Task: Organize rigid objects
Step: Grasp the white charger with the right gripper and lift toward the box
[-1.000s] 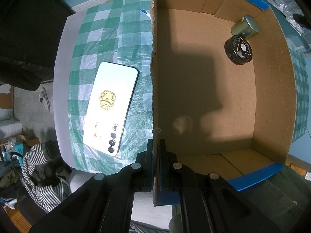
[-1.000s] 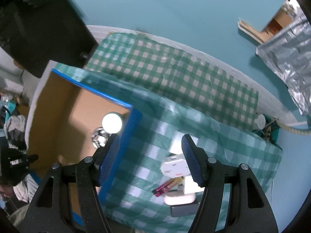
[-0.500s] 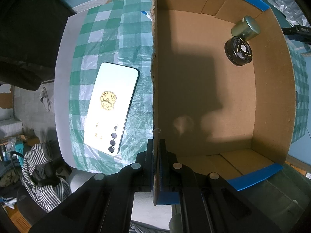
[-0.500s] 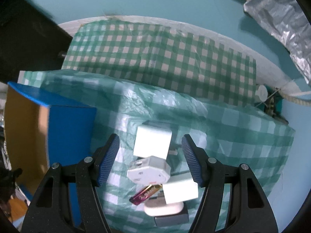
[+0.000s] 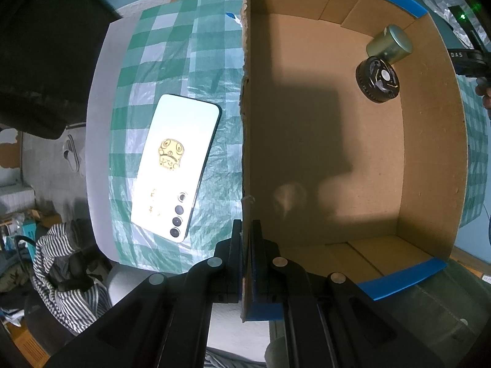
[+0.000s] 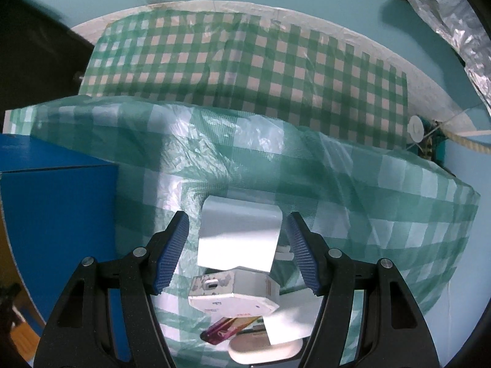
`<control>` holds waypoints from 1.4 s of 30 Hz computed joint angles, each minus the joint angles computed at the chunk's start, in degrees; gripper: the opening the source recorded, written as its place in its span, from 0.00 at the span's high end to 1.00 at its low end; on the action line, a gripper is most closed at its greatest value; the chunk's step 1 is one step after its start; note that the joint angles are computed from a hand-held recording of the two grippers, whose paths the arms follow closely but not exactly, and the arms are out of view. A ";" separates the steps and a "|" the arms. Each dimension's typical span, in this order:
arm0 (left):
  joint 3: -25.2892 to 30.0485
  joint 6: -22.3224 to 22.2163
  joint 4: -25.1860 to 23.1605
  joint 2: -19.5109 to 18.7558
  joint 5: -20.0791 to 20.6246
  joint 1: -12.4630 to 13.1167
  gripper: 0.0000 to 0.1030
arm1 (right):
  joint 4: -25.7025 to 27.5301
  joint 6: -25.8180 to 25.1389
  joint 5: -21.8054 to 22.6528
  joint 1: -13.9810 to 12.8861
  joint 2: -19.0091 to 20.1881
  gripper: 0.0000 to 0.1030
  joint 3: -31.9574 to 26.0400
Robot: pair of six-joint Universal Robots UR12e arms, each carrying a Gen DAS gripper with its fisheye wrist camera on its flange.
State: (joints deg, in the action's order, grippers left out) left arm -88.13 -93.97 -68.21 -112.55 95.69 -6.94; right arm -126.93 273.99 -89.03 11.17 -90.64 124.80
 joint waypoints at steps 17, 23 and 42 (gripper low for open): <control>-0.35 0.49 0.25 0.16 0.01 0.13 0.96 | 0.06 0.45 0.48 0.00 0.97 0.51 0.04; -0.32 0.87 0.05 0.25 0.01 0.07 0.96 | -0.41 0.25 -2.04 1.00 0.43 0.52 -0.34; -0.48 1.77 0.13 0.38 0.07 0.13 0.96 | 2.77 -2.65 -4.42 2.68 -0.86 0.52 -4.65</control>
State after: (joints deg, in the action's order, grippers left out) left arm -88.61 -92.20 -68.08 -112.16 95.75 -6.81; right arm -124.15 271.34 -93.45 13.84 -91.50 120.15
